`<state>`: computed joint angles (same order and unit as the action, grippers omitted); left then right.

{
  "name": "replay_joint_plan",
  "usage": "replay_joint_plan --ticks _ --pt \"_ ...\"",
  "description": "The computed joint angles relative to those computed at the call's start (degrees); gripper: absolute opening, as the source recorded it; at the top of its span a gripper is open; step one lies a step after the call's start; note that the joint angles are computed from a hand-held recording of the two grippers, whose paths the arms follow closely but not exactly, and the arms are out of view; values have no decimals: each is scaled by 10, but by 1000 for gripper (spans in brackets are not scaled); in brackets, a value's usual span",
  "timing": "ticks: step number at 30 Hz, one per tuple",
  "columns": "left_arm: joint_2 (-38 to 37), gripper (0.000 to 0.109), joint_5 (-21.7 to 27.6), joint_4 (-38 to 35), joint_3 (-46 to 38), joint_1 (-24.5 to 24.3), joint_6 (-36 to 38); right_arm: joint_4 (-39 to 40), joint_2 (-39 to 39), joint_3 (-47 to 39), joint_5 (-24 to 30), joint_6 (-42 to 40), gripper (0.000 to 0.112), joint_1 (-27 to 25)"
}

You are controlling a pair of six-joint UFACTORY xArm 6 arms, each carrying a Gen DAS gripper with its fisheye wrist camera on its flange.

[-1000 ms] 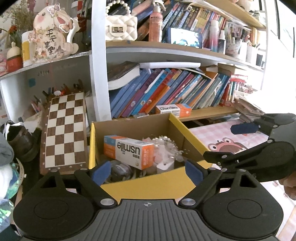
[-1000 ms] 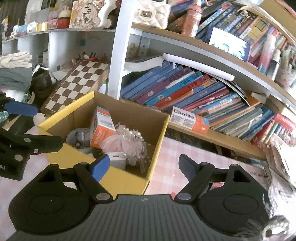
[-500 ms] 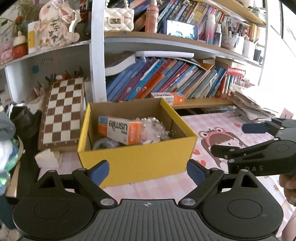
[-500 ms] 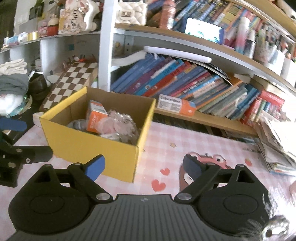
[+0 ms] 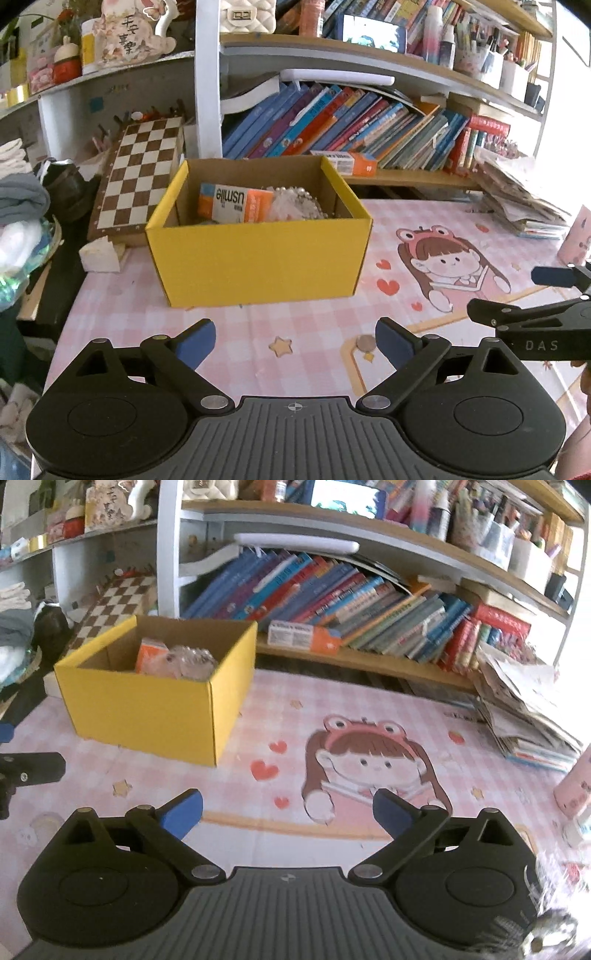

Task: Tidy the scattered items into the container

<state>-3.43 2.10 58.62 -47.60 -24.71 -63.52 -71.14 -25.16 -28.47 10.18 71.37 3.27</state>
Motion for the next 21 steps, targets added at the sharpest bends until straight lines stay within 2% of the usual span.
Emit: replay_joint_plan --ticks 4,8,13,21 --pt "-20 96 31 62 14 -23 -86 29 -41 44 7 -11 101 -2" --pt "-26 96 51 35 24 -46 -52 69 -71 77 -6 -53 103 -9" --pt "-35 97 76 64 25 -60 -88 109 -82 92 -17 -98 103 -17" --pt "-44 102 103 63 31 -80 -106 147 -101 112 -33 -141 103 -31"
